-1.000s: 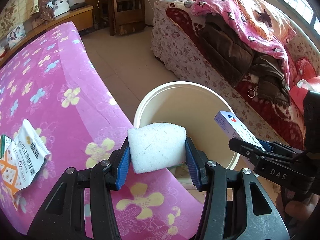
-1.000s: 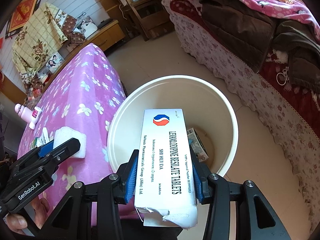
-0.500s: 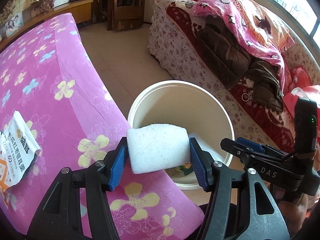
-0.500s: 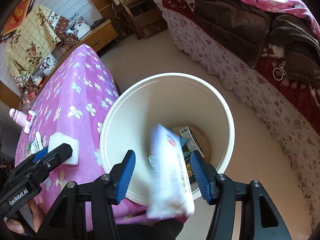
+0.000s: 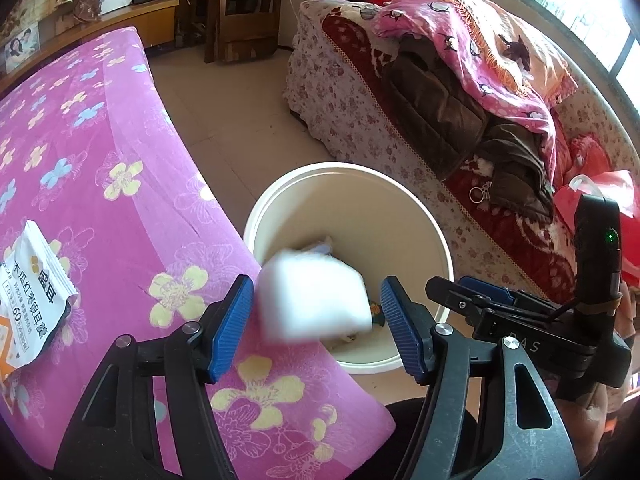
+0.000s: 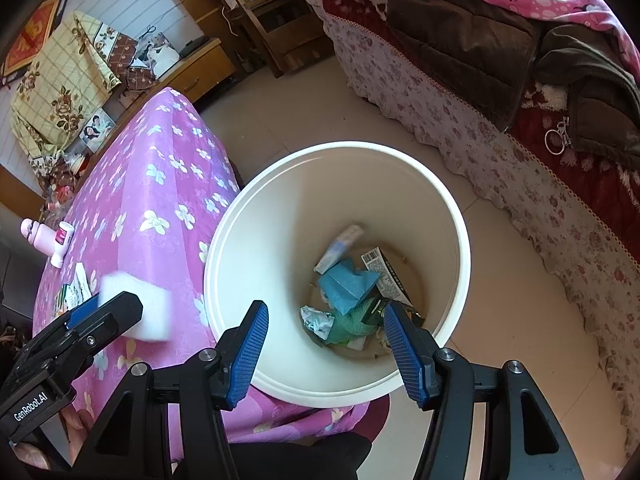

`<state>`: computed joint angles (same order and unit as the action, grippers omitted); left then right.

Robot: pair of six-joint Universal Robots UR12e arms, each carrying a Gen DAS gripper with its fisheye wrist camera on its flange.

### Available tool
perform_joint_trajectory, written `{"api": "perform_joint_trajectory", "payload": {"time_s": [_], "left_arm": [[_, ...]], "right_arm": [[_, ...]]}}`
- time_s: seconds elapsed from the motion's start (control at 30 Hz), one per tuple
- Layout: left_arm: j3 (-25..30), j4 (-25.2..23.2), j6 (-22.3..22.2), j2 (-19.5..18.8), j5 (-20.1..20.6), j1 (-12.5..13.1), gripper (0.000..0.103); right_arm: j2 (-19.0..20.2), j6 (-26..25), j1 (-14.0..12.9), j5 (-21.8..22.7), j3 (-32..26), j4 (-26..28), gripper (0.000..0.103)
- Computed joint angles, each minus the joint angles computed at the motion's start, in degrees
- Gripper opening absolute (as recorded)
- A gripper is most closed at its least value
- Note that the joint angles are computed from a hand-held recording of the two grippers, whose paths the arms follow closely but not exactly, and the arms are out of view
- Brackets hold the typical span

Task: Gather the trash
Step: 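Hold the sponge and medicine box over the bucket and open both tools, then move both open tools back over the snack bag and ointment box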

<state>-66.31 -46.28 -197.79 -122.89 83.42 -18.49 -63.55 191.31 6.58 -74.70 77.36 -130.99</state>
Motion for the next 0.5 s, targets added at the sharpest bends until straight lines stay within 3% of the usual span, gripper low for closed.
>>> {"api": "perform_joint_trajectory", "payload": {"time_s": [0.23,0.5], "left_arm": [[-0.5,0.4,-0.4,0.4,0.0,0.1,0.068],[-1.7,0.8,-1.2,1.4,3.0,-0.1,0.068]], "right_arm": [[0.0,0.4,0.0,0.0,0.0,0.4,0.058],[-0.1,-0.4,0.5,0.5,-0.1,0.4,0.058]]}}
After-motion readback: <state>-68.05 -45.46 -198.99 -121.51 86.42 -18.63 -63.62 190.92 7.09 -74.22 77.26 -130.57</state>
